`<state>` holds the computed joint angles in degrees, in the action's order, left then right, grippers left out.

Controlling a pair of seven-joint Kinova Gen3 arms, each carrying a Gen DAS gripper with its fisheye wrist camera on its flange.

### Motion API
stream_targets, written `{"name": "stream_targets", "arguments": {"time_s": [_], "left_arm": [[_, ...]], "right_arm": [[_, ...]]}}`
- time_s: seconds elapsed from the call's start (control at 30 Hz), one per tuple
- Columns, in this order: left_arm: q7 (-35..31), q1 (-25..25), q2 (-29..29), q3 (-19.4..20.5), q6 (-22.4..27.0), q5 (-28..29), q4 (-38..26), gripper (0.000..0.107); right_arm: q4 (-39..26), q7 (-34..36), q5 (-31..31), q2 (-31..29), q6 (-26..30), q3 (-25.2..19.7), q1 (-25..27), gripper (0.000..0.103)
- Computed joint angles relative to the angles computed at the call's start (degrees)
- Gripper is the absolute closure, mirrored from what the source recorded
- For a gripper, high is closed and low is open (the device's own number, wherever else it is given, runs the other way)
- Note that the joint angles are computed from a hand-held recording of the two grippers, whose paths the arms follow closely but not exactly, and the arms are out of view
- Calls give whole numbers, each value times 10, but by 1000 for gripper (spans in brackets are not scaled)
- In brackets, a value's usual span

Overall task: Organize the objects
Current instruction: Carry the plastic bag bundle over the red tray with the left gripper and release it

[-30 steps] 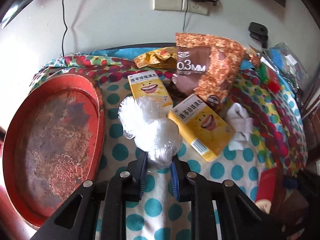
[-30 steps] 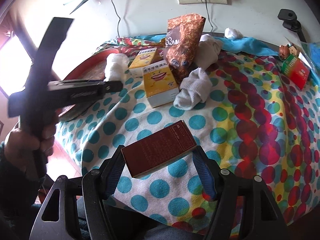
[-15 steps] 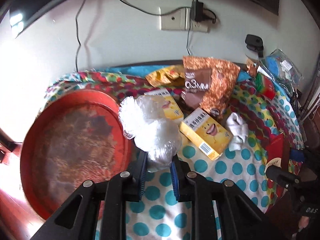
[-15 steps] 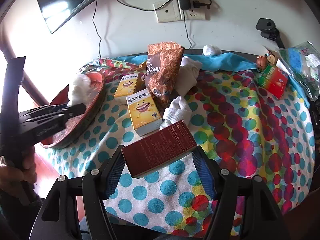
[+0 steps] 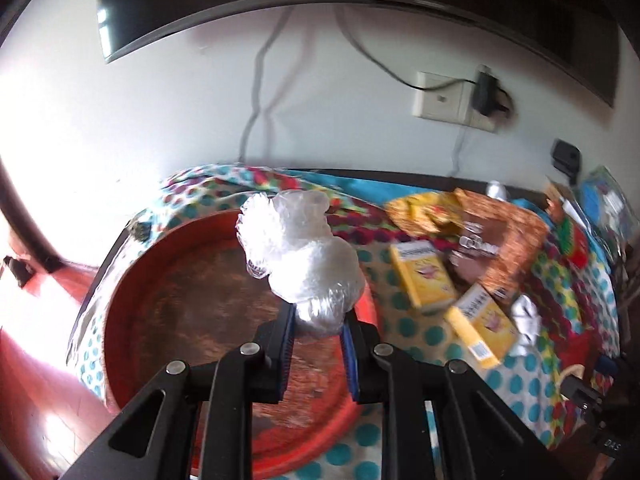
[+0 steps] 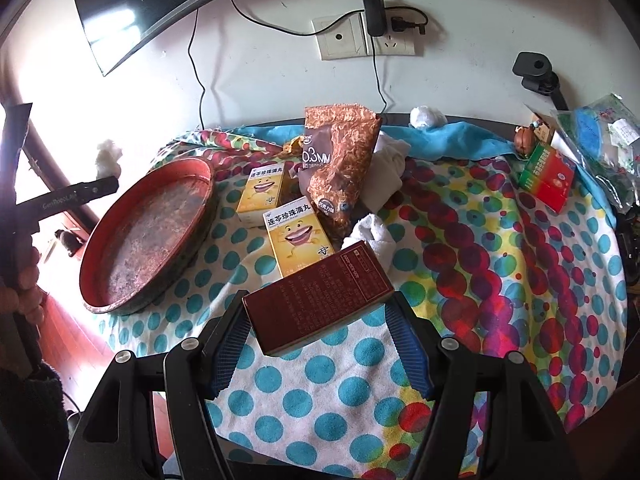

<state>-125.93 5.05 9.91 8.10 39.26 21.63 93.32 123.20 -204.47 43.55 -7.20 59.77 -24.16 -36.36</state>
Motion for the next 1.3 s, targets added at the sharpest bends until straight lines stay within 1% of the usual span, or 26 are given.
{"name": "stream_targets", "arguments": {"time_s": [0.07,0.13,0.33,0.5,0.57,0.6,0.67,0.73,0.83,0.93,1.1,1.23,1.3], "left_arm": [[18,-4,13,-9,2,-10,-15,86],[55,0,27,-23,-7,-39,-29,86],[120,-22,81,-36,10,-79,-77,86],[133,-41,109,-31,14,-93,-94,86],[141,-43,123,-31,28,-100,-106,86],[137,-51,131,-27,34,-95,-111,86],[140,-50,142,-27,44,-102,-121,86],[138,-54,149,-25,45,-103,-123,86],[122,-69,165,-15,63,-90,-135,86],[116,-73,179,-15,75,-86,-147,86],[103,-78,190,-12,84,-81,-156,86],[71,-91,197,-2,93,-68,-161,85],[67,-90,199,-4,99,-67,-164,85]], "right_arm": [[-2,0,0,2,1,0,0,38],[-4,4,-2,3,1,2,0,38],[-13,-2,2,17,6,3,-7,38],[-22,3,5,28,7,11,-17,38],[-24,6,5,31,3,15,-19,38],[-25,7,6,33,3,16,-21,38],[-27,9,6,36,-1,20,-22,38],[-30,14,5,40,-3,24,-23,38],[-36,24,4,46,-10,31,-23,38],[-44,35,5,54,-13,36,-25,38],[-62,53,6,70,-17,46,-30,38],[-79,67,10,83,-18,53,-37,38],[-89,78,9,91,-19,58,-40,38]]}}
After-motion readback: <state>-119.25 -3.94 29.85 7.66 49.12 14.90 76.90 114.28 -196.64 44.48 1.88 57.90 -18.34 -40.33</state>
